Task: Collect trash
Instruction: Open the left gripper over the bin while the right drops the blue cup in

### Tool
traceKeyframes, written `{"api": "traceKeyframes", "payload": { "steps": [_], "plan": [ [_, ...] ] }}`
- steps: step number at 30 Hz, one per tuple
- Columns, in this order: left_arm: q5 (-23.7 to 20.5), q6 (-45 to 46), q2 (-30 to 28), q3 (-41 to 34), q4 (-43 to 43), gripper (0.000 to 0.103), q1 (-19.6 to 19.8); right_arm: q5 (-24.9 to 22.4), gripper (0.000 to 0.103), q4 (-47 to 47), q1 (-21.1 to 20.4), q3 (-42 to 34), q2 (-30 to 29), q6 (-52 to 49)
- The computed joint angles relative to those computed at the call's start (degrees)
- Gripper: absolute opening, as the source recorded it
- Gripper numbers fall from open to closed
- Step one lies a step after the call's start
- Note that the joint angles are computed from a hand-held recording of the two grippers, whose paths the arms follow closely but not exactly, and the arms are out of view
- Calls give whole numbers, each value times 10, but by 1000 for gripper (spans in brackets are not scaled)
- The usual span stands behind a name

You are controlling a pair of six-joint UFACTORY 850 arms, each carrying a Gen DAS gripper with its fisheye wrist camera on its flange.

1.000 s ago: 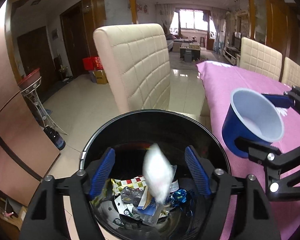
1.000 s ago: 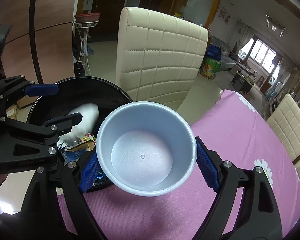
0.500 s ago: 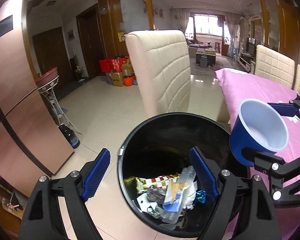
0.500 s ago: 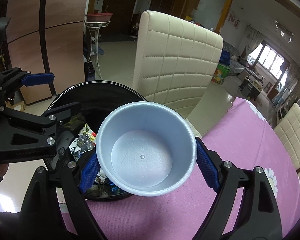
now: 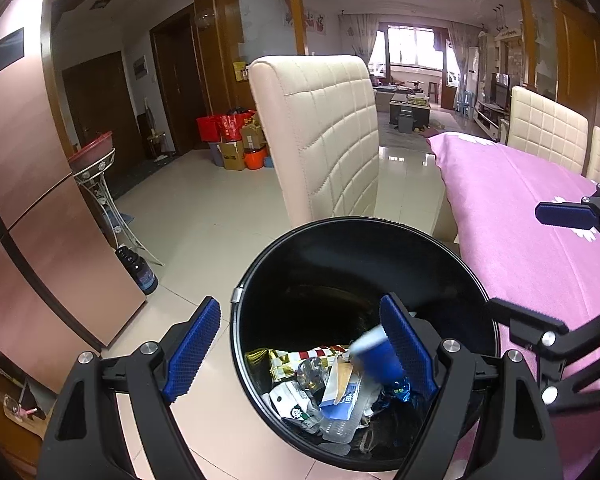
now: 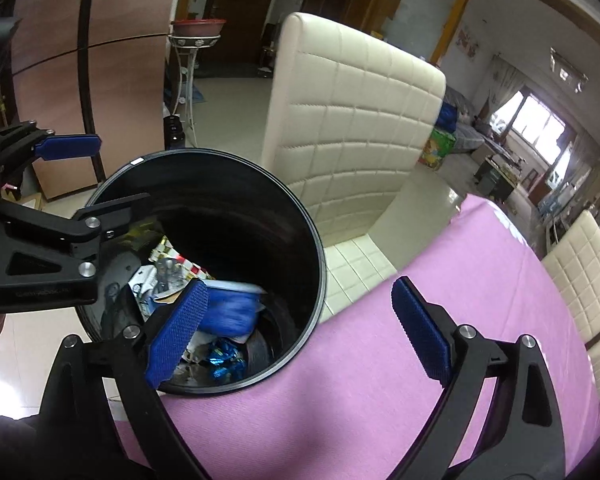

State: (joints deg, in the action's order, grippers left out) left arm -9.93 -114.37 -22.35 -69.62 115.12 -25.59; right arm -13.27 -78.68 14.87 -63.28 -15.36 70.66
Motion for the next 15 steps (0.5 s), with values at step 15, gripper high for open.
{"api": "traceKeyframes", "payload": {
  "steps": [15],
  "plan": [
    [16, 35, -2, -8, -11, 80, -27, 26, 93, -1, -36, 54, 48, 33]
  ]
}}
